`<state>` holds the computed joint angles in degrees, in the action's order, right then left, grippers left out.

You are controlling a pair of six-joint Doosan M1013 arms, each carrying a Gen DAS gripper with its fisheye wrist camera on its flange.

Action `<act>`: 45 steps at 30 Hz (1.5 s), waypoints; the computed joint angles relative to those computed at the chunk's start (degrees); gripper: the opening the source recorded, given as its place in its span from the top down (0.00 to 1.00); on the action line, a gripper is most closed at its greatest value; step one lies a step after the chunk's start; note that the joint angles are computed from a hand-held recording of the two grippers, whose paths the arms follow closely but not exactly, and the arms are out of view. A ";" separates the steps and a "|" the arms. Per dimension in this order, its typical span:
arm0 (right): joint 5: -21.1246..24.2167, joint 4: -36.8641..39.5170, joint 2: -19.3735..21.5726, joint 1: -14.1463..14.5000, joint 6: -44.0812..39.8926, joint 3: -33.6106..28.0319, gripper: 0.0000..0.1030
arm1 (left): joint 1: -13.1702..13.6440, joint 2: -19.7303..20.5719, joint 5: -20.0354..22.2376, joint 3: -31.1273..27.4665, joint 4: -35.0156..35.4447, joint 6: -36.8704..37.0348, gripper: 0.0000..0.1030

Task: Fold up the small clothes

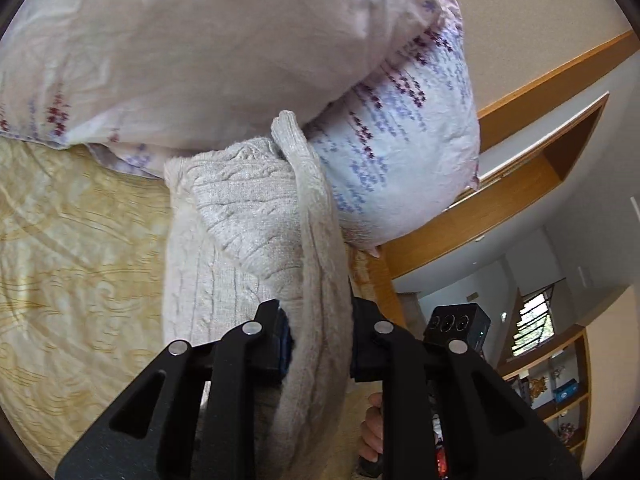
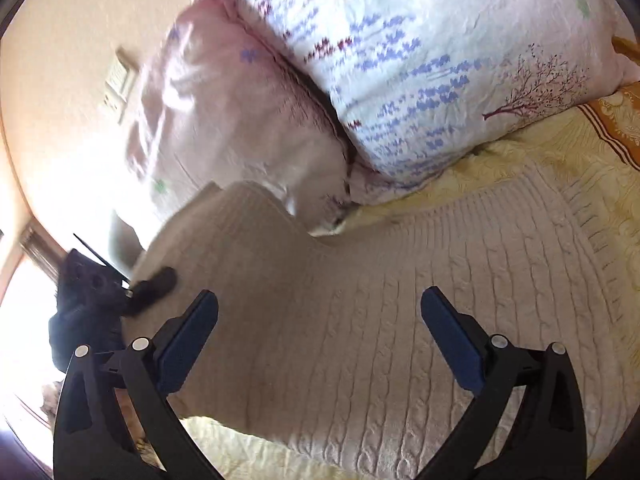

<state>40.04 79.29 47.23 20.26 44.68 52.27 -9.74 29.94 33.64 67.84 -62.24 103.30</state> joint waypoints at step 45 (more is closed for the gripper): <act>10.59 -36.48 9.39 -5.18 35.98 -20.39 0.82 | -11.52 2.05 3.44 -2.28 66.34 -21.68 0.19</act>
<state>50.64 42.81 56.62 15.08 80.66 31.88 -21.26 31.99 37.08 65.56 4.10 81.62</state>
